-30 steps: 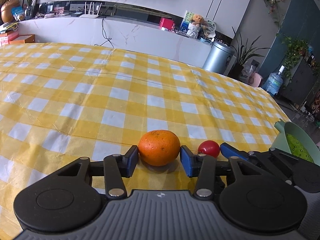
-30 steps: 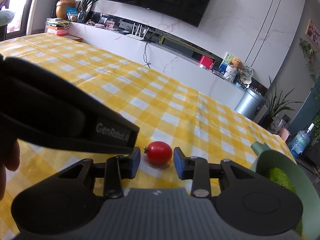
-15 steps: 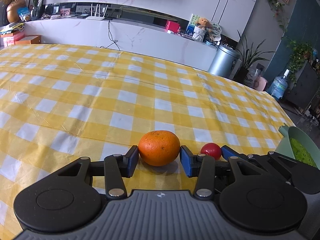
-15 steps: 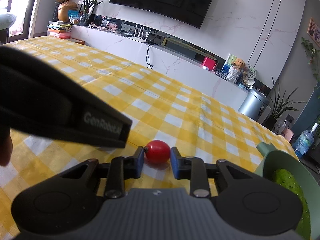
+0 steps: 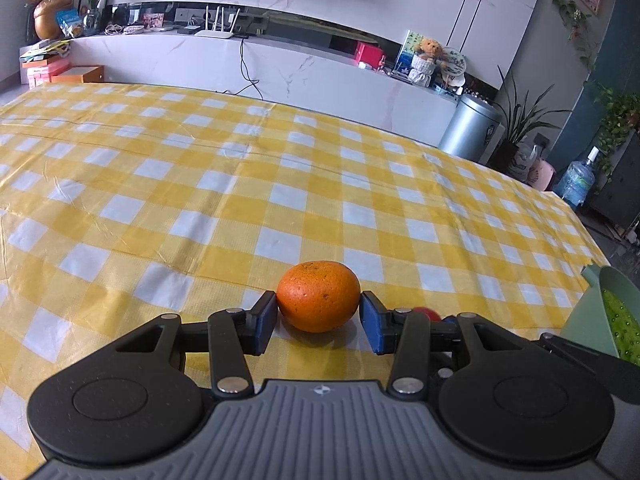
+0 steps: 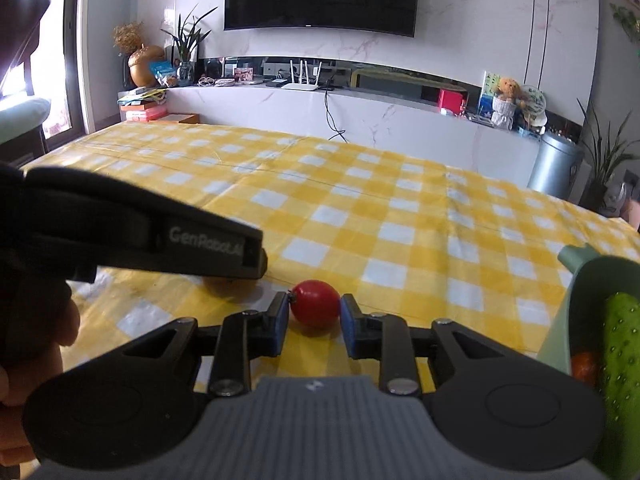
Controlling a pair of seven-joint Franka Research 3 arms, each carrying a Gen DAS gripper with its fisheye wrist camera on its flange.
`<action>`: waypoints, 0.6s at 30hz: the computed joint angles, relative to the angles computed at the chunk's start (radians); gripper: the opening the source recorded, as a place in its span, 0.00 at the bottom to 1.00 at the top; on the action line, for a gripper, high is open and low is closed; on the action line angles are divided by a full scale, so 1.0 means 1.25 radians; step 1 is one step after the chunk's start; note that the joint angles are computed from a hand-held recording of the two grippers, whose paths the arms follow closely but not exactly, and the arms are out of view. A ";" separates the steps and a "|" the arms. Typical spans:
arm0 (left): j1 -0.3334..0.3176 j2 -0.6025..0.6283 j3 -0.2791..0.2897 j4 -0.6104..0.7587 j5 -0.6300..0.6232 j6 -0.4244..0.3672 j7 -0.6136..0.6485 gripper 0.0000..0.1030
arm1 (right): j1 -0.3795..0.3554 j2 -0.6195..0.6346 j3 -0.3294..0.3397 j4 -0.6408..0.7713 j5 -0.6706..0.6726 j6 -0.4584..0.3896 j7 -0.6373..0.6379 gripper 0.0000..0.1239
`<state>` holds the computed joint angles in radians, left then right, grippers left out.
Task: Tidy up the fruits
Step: 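Close the left gripper on the orange while the right gripper grasps the red plum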
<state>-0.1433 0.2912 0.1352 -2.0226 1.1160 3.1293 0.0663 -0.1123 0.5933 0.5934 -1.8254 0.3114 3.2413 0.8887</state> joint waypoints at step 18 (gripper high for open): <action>0.000 0.001 -0.003 0.007 0.038 -0.011 -0.024 0.49 | 0.004 0.022 -0.001 0.027 0.018 -0.006 0.012 0.20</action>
